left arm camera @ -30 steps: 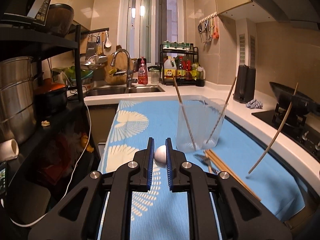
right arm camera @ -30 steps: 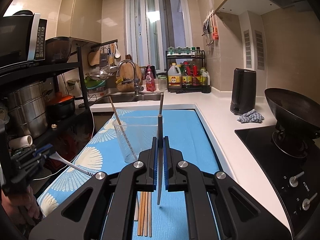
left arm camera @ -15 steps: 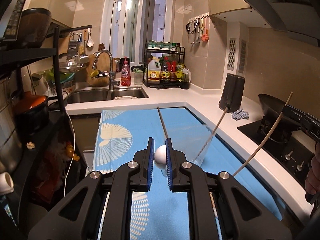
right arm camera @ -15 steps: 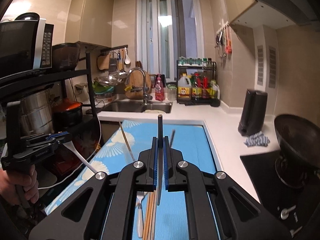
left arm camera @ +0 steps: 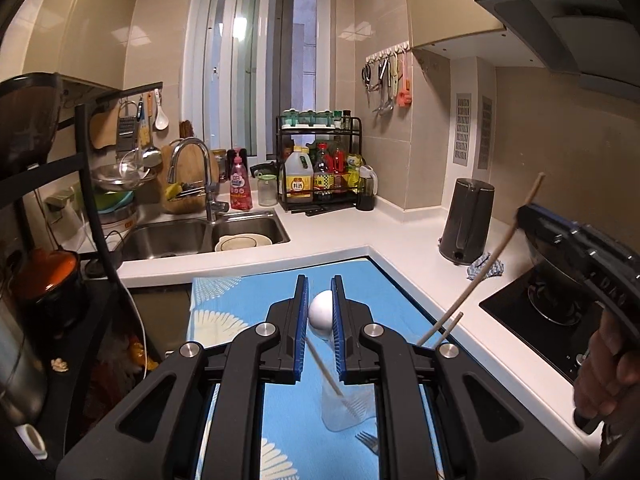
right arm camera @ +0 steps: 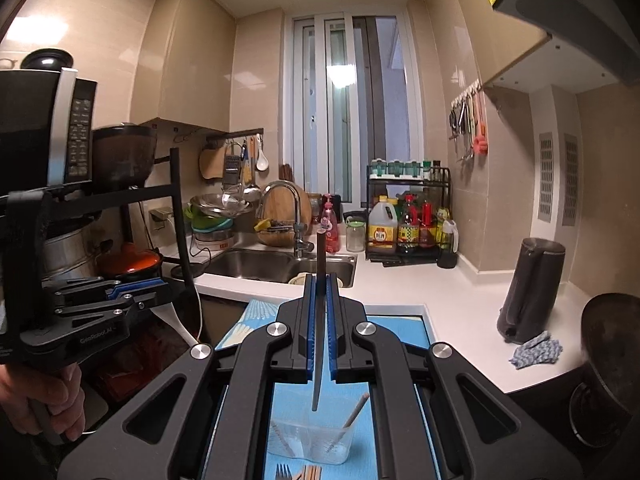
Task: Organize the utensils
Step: 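Lower the spoon into the container and open the left tool while the right tool releases its chopstick inside, then move both open tools back over the chopsticks on the board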
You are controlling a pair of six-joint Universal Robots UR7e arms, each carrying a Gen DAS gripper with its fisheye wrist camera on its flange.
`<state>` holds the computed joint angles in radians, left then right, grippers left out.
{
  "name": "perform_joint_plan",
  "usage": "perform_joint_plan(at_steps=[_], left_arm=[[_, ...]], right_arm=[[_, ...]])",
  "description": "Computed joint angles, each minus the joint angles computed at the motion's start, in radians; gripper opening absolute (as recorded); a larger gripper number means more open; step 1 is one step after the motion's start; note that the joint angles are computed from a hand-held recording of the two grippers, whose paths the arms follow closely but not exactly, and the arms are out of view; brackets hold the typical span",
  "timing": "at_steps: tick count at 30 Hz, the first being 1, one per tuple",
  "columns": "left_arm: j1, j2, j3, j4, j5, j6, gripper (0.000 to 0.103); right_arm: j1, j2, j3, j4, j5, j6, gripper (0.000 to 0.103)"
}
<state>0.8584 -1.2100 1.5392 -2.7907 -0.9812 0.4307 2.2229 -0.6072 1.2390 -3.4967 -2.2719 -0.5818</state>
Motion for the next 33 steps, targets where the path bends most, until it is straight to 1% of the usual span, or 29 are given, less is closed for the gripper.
perform_joint_plan(at_steps=[3, 7, 10, 12, 16, 18, 19, 20, 22, 25, 27, 33], left_arm=[[0.018, 0.056, -0.027, 0.000, 0.004, 0.007, 0.011], [0.047, 0.117, -0.032, -0.002, 0.012, 0.014, 0.011], [0.066, 0.143, -0.013, -0.008, 0.018, 0.029, 0.011], [0.075, 0.154, -0.001, -0.014, 0.022, 0.043, 0.011], [0.094, 0.162, 0.005, 0.021, 0.003, 0.020, 0.012], [0.098, 0.163, 0.010, 0.027, 0.004, 0.010, 0.012], [0.100, 0.161, 0.012, 0.027, -0.002, 0.007, 0.013], [0.099, 0.154, 0.019, 0.022, -0.009, 0.004, 0.014], [0.093, 0.139, 0.031, 0.008, -0.018, 0.004, 0.022], [0.079, 0.115, 0.046, -0.025, -0.031, 0.011, 0.031], [0.065, 0.098, 0.058, -0.040, -0.029, 0.011, 0.032], [0.022, 0.015, 0.133, -0.088, -0.028, -0.002, 0.034]], right_arm=[[-0.031, 0.035, -0.028, -0.001, 0.009, -0.001, 0.005], [-0.071, 0.056, -0.019, 0.015, 0.027, 0.021, 0.005], [-0.096, 0.071, -0.007, 0.026, 0.022, 0.021, 0.005], [-0.110, 0.071, 0.013, 0.037, 0.018, 0.043, 0.005], [-0.127, 0.074, 0.044, 0.052, -0.001, 0.069, 0.006], [-0.130, 0.076, 0.050, 0.058, -0.017, 0.085, 0.009], [-0.132, 0.072, 0.055, 0.075, -0.023, 0.103, 0.014], [-0.132, 0.069, 0.059, 0.083, -0.029, 0.114, 0.022], [-0.128, 0.068, 0.064, 0.072, -0.050, 0.110, 0.029], [-0.115, 0.055, 0.082, 0.053, -0.064, 0.107, 0.030], [-0.104, 0.046, 0.091, 0.036, -0.074, 0.097, 0.033], [-0.058, 0.010, 0.137, -0.041, -0.112, 0.061, 0.034]])
